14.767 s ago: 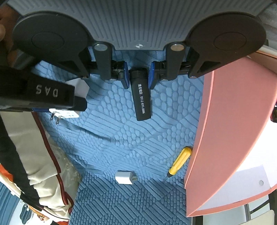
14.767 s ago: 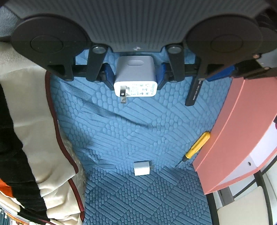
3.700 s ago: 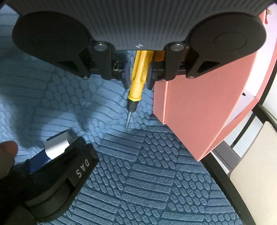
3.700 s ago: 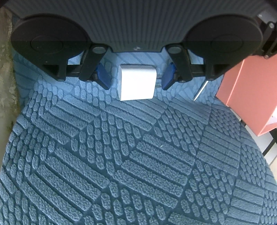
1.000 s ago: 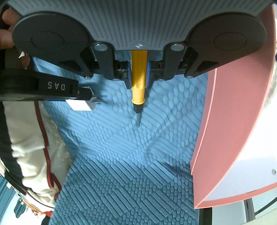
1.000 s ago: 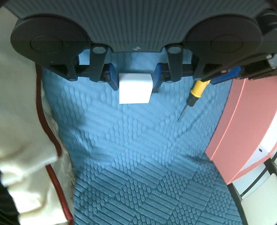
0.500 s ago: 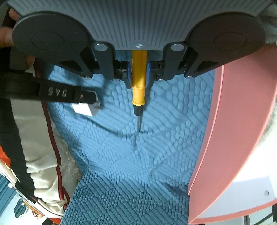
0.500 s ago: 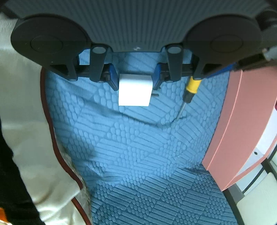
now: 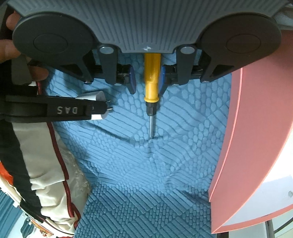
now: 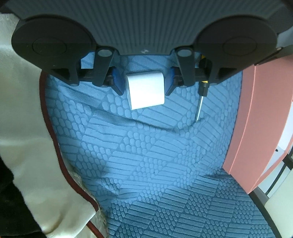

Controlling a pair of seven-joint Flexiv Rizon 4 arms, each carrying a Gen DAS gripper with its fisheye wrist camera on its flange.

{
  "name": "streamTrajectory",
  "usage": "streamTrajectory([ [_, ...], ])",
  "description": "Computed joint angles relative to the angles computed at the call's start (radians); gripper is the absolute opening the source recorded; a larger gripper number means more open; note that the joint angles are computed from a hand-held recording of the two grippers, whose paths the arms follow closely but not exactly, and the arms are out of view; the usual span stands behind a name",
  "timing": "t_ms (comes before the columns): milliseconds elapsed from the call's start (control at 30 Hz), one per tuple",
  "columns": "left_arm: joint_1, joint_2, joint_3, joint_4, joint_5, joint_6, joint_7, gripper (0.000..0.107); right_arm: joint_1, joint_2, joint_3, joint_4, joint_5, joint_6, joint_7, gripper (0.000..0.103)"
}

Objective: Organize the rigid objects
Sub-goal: 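Lift the screwdriver with the left gripper while the right gripper lifts the white cube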

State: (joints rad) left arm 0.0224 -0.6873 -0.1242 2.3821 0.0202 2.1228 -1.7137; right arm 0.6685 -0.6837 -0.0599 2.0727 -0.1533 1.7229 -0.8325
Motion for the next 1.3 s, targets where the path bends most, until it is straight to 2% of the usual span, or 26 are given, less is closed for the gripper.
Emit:
streamTrajectory([
  [133,-0.031,-0.003,0.023,-0.007,-0.025,-0.005,0.013,0.031,0.004,-0.009,-0.002,-0.004,-0.006,0.016,-0.017,0.052],
  [267,-0.039,-0.01,0.026,-0.013,-0.035,-0.008,0.018,0.031,0.058,-0.01,-0.056,0.001,0.004,0.024,-0.033,0.049],
  [567,-0.097,-0.04,0.061,-0.041,-0.09,0.013,0.044,0.031,0.069,-0.004,-0.065,0.008,0.03,0.034,-0.039,0.049],
  [633,-0.128,-0.047,0.081,-0.045,-0.118,0.026,0.052,0.029,0.074,-0.004,-0.068,0.01,0.036,0.037,-0.041,0.048],
  [700,-0.155,-0.049,0.098,-0.046,-0.147,0.032,0.065,0.022,0.071,-0.003,-0.064,0.012,0.042,0.04,-0.041,0.048],
  [900,-0.092,-0.027,0.058,-0.015,-0.106,0.05,0.046,0.021,0.094,0.008,-0.08,0.032,0.061,0.062,-0.054,0.048],
  [1300,0.06,0.043,-0.008,0.08,0.055,0.115,-0.06,0.021,0.184,0.071,-0.133,0.108,0.127,0.098,-0.11,0.048],
])
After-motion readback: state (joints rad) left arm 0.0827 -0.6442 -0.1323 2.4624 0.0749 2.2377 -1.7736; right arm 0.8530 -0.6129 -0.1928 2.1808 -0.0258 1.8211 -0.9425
